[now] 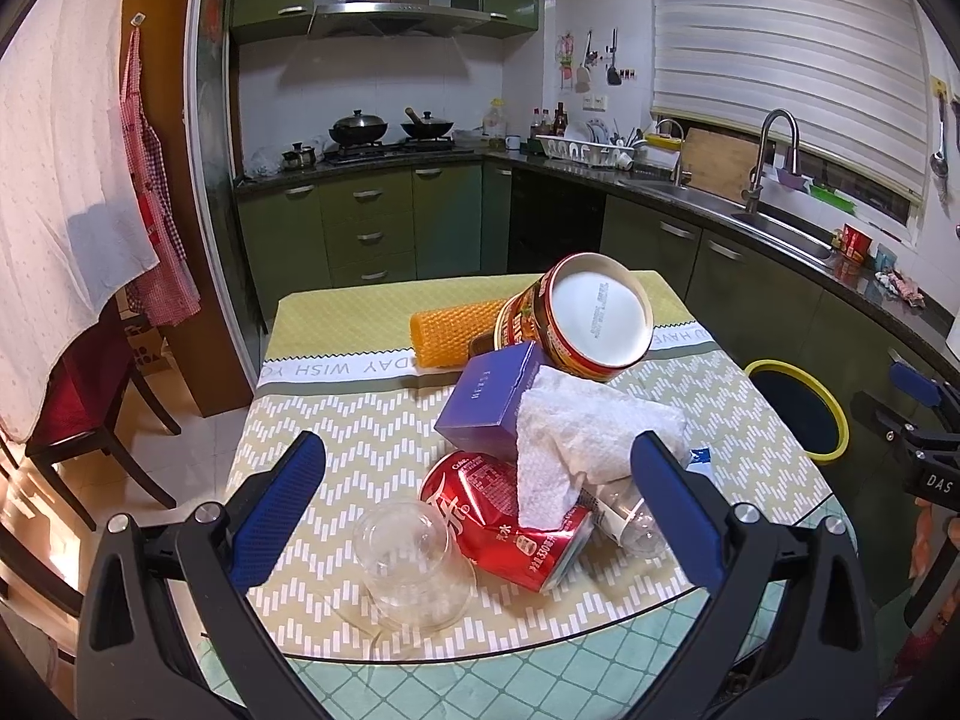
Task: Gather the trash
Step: 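Grasp the white-lidded red can by its rim with the right gripper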
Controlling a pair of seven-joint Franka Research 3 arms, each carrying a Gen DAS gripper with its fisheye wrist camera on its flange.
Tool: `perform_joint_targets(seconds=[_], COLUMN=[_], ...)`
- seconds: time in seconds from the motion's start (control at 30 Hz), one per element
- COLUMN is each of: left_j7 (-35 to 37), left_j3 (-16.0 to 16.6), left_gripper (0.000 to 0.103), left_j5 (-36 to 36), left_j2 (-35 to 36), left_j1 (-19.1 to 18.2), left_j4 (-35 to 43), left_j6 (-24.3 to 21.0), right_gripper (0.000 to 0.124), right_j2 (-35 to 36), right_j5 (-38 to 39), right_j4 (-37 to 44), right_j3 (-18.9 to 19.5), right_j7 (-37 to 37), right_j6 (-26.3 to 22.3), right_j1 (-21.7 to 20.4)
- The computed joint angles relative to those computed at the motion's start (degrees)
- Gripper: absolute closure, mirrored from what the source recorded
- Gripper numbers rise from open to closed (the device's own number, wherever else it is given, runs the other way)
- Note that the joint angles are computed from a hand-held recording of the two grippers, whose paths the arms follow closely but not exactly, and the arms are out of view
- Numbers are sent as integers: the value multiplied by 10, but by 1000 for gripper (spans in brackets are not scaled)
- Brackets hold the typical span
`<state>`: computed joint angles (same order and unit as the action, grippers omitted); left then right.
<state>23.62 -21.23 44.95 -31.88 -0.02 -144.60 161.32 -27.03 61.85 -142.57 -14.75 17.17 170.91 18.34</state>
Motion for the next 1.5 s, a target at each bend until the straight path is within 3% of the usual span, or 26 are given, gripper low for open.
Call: perform_joint_targets(seconds=[0.27,0.43,0.53,0.73,0.9,1.17,1.33,1.5], left_j7=[20,22,16,24,76,108,193,175], left_j3=[14,21,27,63,100,135,142,149], left_gripper=[6,6,6,6,6,6,6,6], left_j5=[8,33,57,97,77,66,-38,-7], left_j2=[40,90,131,214,273,332,341,336], left_j1=[11,37,49,42,17,-10,-16,-22], left_j4=[30,73,108,182,234,282,272,269], left_j6=[13,32,39,55,66,74,94,104], right_gripper=[25,25,27,52,85,92,93,109], right_j2=[55,114,159,251,319,391,404,412], right_j5=[-4,5,27,-16,-72,-152,-179,-189], right_j4=[44,105,163,278,365,445,454,469], right_j3=[9,26,33,73,109,161,173,181], right_j7=[12,17,17,87,140,202,222,233], right_j6=[-8,-40,-84,-157,-236,-257,-249,-263], right_j1=[-9,-31,-44,-85,-116,-137,-138,-141])
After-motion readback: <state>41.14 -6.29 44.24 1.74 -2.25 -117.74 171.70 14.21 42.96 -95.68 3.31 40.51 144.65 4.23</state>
